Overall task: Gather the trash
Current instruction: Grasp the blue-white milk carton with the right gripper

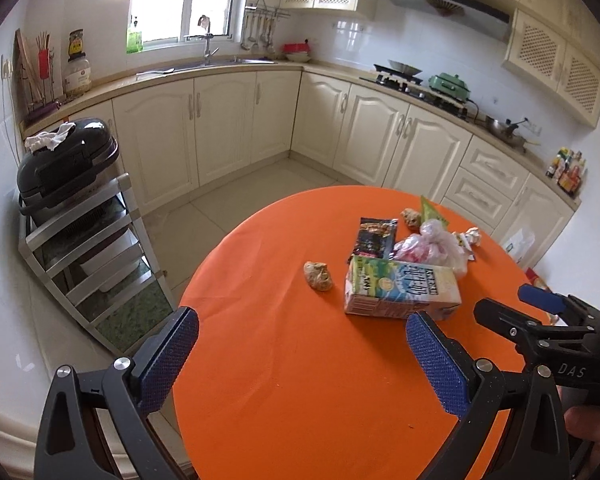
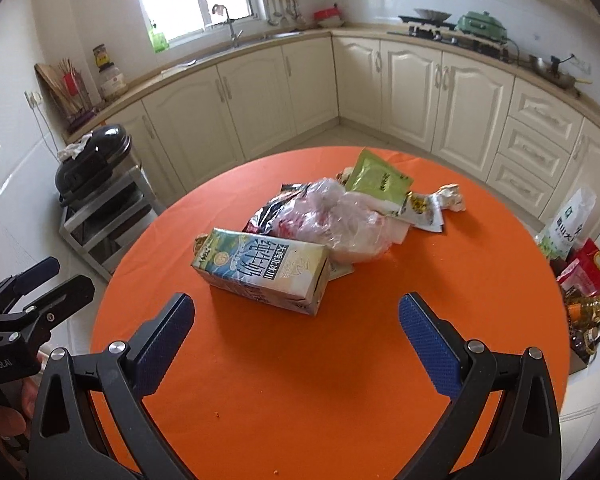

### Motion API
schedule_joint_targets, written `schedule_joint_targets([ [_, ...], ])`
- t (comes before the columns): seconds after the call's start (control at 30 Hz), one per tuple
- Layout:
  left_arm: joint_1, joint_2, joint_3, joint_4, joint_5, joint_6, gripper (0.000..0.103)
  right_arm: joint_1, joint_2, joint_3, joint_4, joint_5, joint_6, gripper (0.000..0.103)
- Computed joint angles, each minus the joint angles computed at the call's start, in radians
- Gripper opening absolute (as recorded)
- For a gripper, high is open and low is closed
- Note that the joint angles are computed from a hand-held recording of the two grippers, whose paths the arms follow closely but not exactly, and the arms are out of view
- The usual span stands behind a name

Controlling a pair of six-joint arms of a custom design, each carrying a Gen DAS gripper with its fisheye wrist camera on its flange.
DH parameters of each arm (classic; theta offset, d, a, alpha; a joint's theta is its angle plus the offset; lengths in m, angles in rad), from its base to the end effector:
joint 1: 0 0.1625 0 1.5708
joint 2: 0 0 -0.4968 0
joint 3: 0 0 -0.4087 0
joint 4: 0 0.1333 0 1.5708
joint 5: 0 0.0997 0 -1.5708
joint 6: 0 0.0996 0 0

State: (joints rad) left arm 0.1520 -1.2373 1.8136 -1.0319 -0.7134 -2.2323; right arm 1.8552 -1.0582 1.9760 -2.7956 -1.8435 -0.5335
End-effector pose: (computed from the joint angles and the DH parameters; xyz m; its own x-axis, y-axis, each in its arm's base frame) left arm -0.4534 -0.2805 0.2910 -0.6946 -0.5131 -0.5042 0.1842 0.5506 -0.8142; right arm 0.2750 -0.5614 0.2095 -0.6795 -0.6307 0.3748 -0.7120 0.6901 -0.1296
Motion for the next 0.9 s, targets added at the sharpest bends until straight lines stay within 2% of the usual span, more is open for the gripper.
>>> schedule_joint_targets([
  [0.23,0.106,0.009,-0.025,-0.041,0.018,0.066,0.102,-0.024,0.134,-0.081,0.058,-0.026,-0.079,0.103],
  [0.37,0.160,0.007,-0.028,-0.068,0.033,0.103,0.102,-0.036,0.155,-0.125,0.171,0.033,-0.133,0.103],
  [0.47,0.190,0.010,-0.033,-0.079,0.041,0.120,0.102,-0.038,0.153,-0.145,0.285,0.082,-0.211,0.102],
  [0.53,0.211,0.011,-0.041,-0.084,0.053,0.132,0.102,-0.035,0.154,-0.138,0.275,0.082,-0.251,0.102],
  [0.63,0.224,0.014,-0.031,-0.095,0.061,0.131,0.102,-0.039,0.169,-0.148,0.241,0.076,-0.237,0.102],
  [0.73,0.245,0.020,-0.039,-0.101,0.078,0.147,0.102,-0.039,0.188,-0.162,0.236,0.082,-0.263,0.102],
  [0.8,0.238,0.020,-0.020,-0.107,0.073,0.137,0.102,-0.033,0.200,-0.164,0.232,0.082,-0.299,0.097],
  [0.9,0.233,0.016,0.002,-0.118,0.066,0.128,0.102,-0.035,0.211,-0.184,0.286,0.120,-0.314,0.080],
])
